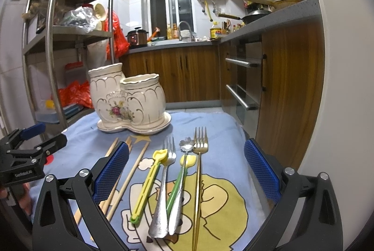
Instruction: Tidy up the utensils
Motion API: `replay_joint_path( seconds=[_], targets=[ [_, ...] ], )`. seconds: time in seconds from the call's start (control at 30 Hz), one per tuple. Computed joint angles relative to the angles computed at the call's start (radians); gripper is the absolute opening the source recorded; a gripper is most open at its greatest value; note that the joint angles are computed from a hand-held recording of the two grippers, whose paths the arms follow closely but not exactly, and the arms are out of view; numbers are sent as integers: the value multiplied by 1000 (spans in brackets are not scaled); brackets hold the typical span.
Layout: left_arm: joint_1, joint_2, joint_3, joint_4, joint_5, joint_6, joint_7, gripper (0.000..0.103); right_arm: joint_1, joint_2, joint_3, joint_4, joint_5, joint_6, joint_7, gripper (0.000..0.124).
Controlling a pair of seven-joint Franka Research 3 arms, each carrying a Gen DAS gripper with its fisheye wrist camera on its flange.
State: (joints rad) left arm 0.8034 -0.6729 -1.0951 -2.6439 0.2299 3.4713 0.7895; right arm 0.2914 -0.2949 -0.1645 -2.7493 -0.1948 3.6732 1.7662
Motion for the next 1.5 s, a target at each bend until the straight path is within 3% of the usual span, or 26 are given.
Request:
replay_joint_path(
  seconds=[0.13, 0.2, 0.27, 0.37, 0.47, 0.53, 0.67, 0.73, 0.77, 0.9, 1.0, 1.2, 1.33, 1.4, 1.43, 1.5],
  targets=[
    [-20, 30, 21, 2, 10, -7, 10, 98, 17, -13, -25, 11, -27, -49, 20, 98],
    [-49, 66, 51, 11, 24, -43, 24, 98, 53, -22, -72, 22, -71, -94, 37, 98],
    [-93, 120, 93, 27, 48, -85, 43, 98, 129, -33, -164, 42, -144, -150, 68, 98],
    [-183, 208, 183, 57, 78, -155, 65, 98, 324, -63, -373, 88, -231, -281, 91, 98],
    [-303, 301, 291, 127, 126, -315, 100, 97, 348, -65, -383, 145, -208, -425, 43, 98],
    [-386, 357, 362, 168, 134, -382, 138, 97, 377, -61, -405, 182, -186, -508, -6, 98],
    [-472, 429, 421, 245, 158, -492, 176, 97, 429, -29, -450, 263, -103, -650, -106, 97],
    [-545, 476, 477, 285, 121, -551, 227, 88, 483, -15, -495, 294, -22, -706, -179, 94],
    [-580, 500, 504, 305, 94, -578, 259, 84, 522, -13, -528, 311, 31, -748, -231, 86],
    [-650, 550, 567, 349, 62, -640, 296, 65, 536, 29, -532, 353, 138, -837, -315, 57],
    [-706, 568, 620, 365, -4, -673, 347, 54, 558, 42, -543, 370, 241, -892, -405, 45],
    [-774, 623, 686, 424, 44, -718, 321, 40, 509, 94, -484, 402, 312, -901, -475, 36],
    [-817, 647, 733, 457, 78, -738, 293, 20, 507, 124, -482, 434, 445, -918, -573, 24],
    [-843, 637, 763, 446, 6, -729, 353, 16, 498, 137, -479, 449, 504, -929, -614, 11],
    [-856, 630, 779, 437, -32, -720, 386, 8, 491, 135, -474, 447, 530, -933, -630, 10],
    [-886, 610, 814, 419, -114, -711, 471, 6, 479, 124, -464, 439, 583, -933, -667, 8]
  ],
)
